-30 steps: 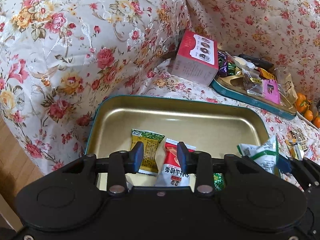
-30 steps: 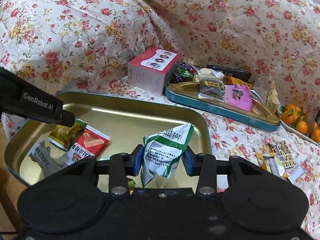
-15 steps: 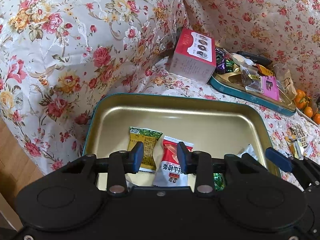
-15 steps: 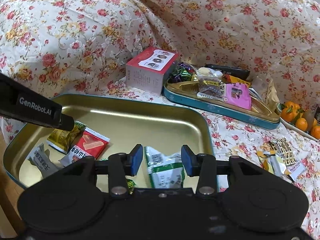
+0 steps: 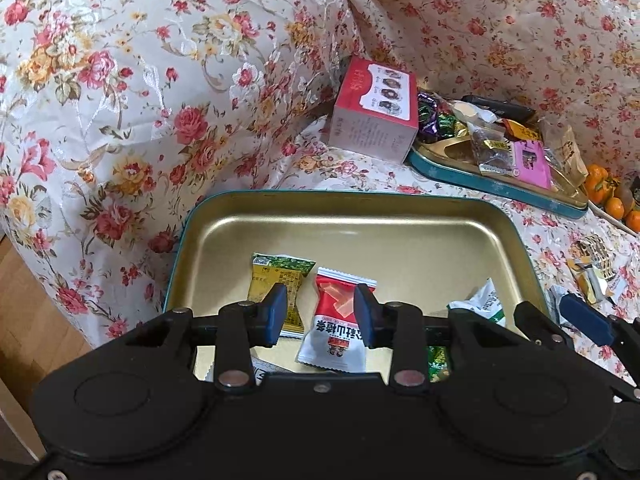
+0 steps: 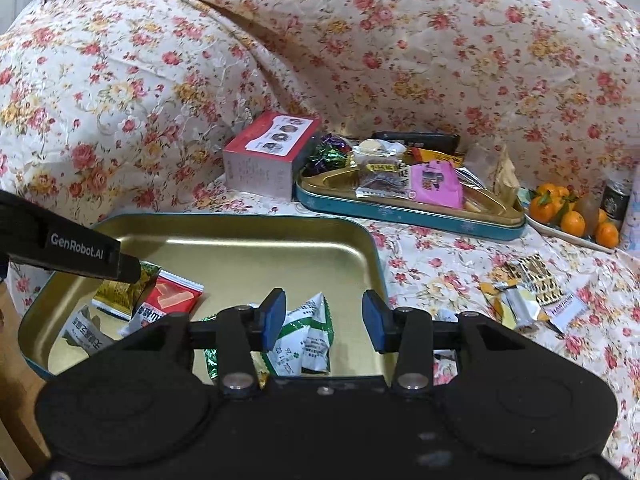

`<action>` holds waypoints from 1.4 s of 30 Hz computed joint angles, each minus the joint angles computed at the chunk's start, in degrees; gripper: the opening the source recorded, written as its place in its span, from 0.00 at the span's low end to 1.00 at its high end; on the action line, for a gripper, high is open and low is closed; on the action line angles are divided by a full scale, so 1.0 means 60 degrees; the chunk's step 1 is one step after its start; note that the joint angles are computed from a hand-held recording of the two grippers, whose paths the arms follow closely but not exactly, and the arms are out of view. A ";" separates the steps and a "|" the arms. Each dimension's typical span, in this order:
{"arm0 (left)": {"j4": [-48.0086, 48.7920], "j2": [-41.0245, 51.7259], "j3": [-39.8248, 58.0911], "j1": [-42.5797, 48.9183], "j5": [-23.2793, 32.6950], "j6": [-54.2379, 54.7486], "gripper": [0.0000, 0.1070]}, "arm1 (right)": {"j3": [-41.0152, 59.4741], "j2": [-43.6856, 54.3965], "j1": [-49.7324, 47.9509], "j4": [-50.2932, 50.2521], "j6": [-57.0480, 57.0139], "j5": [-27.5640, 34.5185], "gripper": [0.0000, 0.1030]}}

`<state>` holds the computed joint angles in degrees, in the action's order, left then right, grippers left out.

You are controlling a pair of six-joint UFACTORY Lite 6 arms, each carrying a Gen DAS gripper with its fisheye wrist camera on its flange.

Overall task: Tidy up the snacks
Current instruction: 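Withdraw both tools from the tin tray toward the scattered snacks, then grasp the white HAWTHORN packet with the right gripper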

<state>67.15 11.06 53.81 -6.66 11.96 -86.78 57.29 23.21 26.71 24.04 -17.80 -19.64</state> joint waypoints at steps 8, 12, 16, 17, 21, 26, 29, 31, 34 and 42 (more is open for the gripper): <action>0.0900 -0.0384 -0.0234 -0.0561 0.0369 -0.0852 0.42 | -0.1297 -0.1139 -0.0287 -0.0315 0.0484 -0.0484 0.42; 0.1347 -0.0440 -0.0308 -0.0925 0.0555 -0.1255 0.42 | -0.2057 -0.1810 -0.0722 -0.0839 0.0974 -0.0647 0.42; 0.1770 -0.0503 -0.0407 -0.1379 0.0728 -0.1622 0.42 | -0.2759 -0.2355 -0.1363 -0.1352 0.1445 -0.0795 0.42; 0.1862 -0.0534 -0.0437 -0.1512 0.0778 -0.1715 0.42 | -0.2939 -0.2468 -0.1550 -0.1526 0.1584 -0.0857 0.42; 0.2456 -0.0667 -0.0577 -0.2211 0.1163 -0.2306 0.42 | -0.3656 -0.2841 -0.2488 -0.2371 0.2209 -0.1086 0.42; 0.2686 -0.0771 -0.0639 -0.3186 0.1567 -0.2578 0.42 | -0.4121 -0.2811 -0.3949 -0.3640 0.3047 -0.1333 0.43; 0.2410 -0.0728 -0.0499 -0.3695 0.1683 -0.2699 0.42 | -0.4189 -0.2682 -0.4784 -0.4481 0.3671 -0.1431 0.43; 0.1801 -0.0617 -0.0274 -0.4025 0.1652 -0.2375 0.42 | -0.4262 -0.2644 -0.5344 -0.5141 0.4152 -0.1526 0.43; 0.1256 -0.0372 0.0134 -0.4618 0.1841 -0.1979 0.42 | -0.4221 -0.2429 -0.6151 -0.6142 0.4817 -0.1678 0.43; 0.0197 0.1132 0.1809 -0.5659 0.2101 -0.1528 0.42 | -0.3704 -0.1578 -0.7421 -0.8366 0.6594 -0.2209 0.43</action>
